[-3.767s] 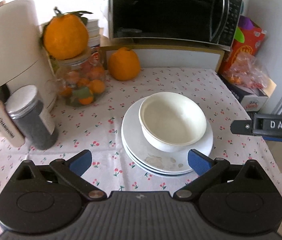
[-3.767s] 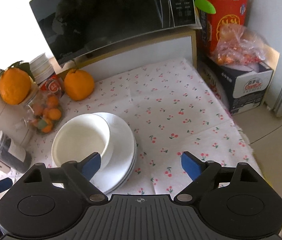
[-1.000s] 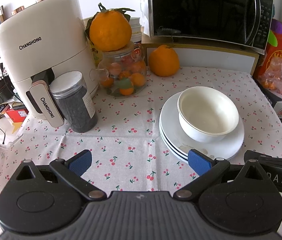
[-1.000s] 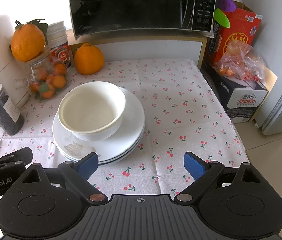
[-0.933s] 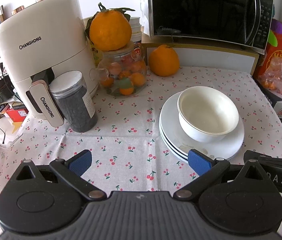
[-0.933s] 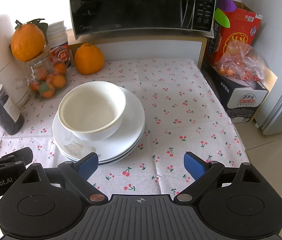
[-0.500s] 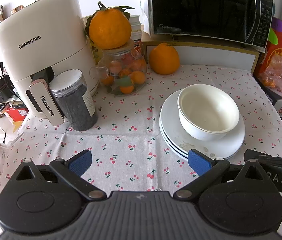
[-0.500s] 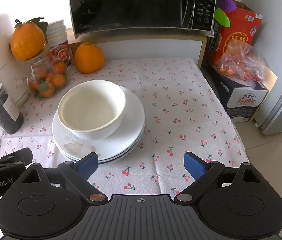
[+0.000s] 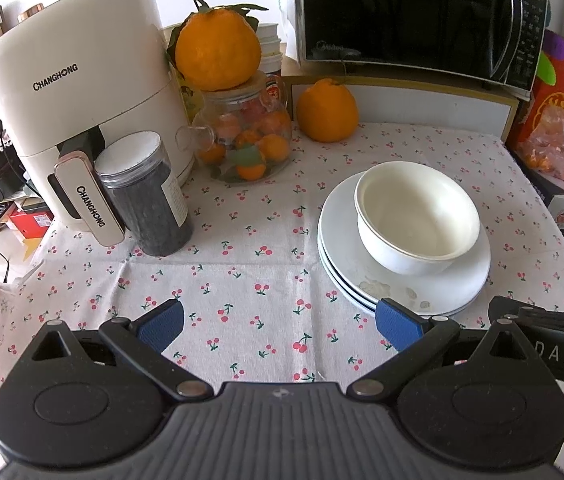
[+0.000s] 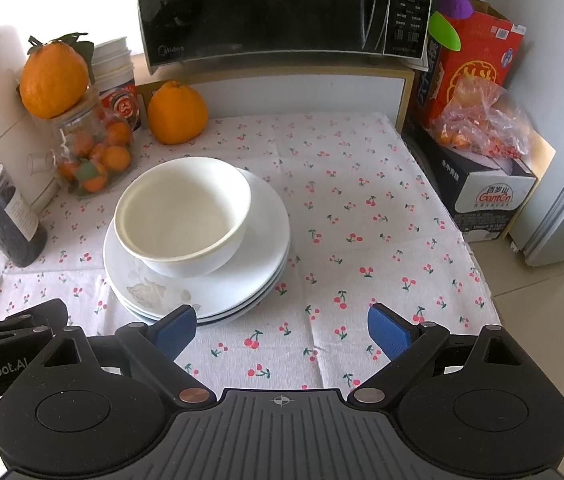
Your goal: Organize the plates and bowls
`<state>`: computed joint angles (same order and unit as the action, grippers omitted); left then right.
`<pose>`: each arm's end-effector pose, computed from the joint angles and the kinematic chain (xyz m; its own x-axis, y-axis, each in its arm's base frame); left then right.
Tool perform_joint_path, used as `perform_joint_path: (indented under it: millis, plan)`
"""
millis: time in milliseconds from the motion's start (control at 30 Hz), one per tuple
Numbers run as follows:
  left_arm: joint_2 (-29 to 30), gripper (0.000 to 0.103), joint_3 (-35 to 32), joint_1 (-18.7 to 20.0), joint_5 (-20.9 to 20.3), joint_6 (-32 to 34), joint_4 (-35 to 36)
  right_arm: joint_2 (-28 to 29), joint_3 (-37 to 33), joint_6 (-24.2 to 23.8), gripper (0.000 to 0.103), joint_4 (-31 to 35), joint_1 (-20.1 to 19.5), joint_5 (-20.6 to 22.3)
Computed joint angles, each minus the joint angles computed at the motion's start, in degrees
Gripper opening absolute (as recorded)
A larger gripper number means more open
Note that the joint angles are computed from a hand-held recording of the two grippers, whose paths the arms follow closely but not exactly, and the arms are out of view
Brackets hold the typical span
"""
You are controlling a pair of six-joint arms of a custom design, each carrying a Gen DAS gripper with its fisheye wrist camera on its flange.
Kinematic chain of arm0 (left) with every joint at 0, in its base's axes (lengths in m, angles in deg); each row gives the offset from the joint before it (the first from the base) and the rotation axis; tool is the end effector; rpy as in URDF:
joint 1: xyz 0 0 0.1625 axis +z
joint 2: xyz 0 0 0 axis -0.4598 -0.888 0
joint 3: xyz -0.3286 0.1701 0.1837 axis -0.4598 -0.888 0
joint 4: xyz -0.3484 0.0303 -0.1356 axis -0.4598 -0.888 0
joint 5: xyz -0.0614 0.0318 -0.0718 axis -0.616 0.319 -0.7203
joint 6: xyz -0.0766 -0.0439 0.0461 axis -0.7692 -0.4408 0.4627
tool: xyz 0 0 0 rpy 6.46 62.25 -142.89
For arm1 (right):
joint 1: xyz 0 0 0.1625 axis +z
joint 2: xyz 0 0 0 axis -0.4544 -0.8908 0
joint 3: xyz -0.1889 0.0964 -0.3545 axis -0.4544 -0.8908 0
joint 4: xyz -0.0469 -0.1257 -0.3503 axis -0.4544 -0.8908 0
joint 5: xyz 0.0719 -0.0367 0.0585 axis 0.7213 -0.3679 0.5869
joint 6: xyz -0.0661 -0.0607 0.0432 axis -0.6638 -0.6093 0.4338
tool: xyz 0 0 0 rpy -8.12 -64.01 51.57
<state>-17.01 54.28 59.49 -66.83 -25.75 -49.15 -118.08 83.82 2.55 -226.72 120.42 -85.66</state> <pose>-0.3335 -0.4733 0.0519 -0.6341 -0.2832 -0.7195 0.3624 0.7131 -0.6001 0.1177 -0.5241 0.2268 -0.7218 -0.1643 0.6723 -0.5402 0.7409 -0.3990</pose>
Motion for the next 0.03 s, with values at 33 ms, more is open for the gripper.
perform_joint_path:
  millis: [33]
  plan:
    - [-0.02, 0.102, 0.1, 0.05, -0.15, 0.57, -0.49, 0.04, 0.0, 0.05, 0.094, 0.03, -0.05, 0.01]
